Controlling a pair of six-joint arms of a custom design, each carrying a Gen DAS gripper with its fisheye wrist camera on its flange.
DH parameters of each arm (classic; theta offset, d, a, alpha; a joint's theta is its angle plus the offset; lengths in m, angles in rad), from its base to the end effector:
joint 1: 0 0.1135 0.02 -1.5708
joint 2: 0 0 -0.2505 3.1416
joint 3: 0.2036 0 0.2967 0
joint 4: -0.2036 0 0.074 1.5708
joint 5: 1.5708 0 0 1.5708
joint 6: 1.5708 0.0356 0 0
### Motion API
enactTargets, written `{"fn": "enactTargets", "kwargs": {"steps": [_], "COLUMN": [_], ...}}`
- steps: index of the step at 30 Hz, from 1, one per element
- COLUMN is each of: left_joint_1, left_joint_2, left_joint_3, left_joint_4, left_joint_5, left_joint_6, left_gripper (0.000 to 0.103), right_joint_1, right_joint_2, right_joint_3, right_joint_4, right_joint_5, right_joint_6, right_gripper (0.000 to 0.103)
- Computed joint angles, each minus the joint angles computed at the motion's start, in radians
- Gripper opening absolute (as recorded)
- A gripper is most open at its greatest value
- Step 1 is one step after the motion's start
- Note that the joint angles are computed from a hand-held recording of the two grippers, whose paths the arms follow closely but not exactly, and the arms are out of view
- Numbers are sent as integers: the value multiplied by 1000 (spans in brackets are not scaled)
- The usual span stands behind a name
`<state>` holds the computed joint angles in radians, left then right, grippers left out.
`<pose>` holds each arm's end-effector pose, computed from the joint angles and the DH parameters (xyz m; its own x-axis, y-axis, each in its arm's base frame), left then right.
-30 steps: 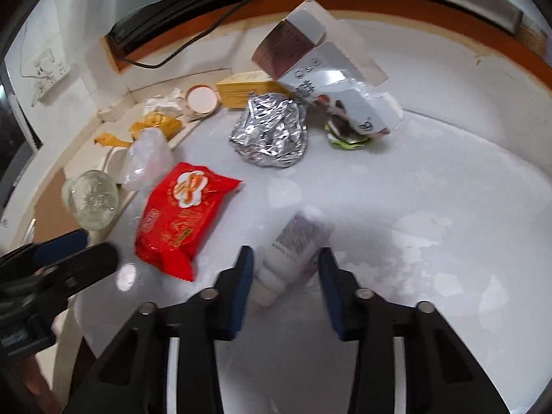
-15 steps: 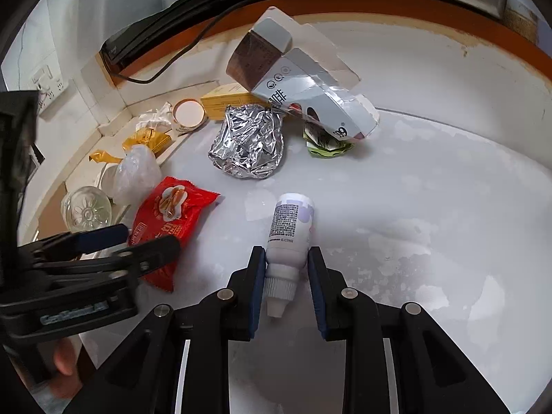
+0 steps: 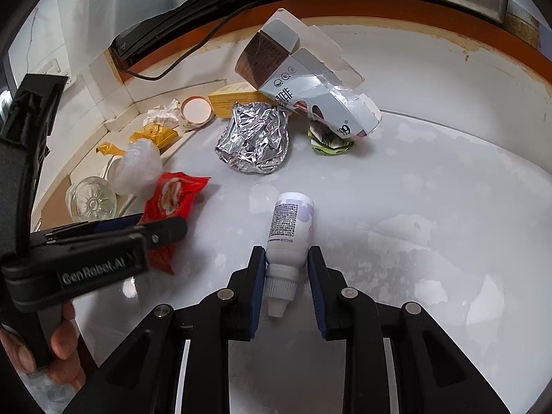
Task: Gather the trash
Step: 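Grasp the red snack bag with the left gripper while the right grasps the white bottle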
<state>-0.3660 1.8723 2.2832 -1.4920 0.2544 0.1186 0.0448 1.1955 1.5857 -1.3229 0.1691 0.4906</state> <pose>0.3589 -0.1472 0.4281 -0.7642 0.4155 -0.4933 0.5512 0.8179 -0.1649 0.2391 0.0047 0.4249 -0.6814 0.4344 -0.5891 0.4275 0.8895 0.1614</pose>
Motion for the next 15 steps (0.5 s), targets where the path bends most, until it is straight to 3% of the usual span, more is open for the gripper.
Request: {"fn": "enactTargets", "kwargs": {"steps": [6, 15], "left_joint_1": [48, 197], "left_joint_2": [-98, -380], "left_joint_3": [-96, -292], "left_joint_4": [1, -39], "left_joint_5": [60, 153], "left_joint_6": [-4, 72], "left_gripper": [14, 13], "right_joint_1": [34, 222], "right_joint_2": [-27, -112], "right_joint_3": [-5, 6], "right_joint_4": [-29, -99], "right_joint_5": [0, 76], "right_joint_6": [25, 162], "right_gripper": [24, 24]}}
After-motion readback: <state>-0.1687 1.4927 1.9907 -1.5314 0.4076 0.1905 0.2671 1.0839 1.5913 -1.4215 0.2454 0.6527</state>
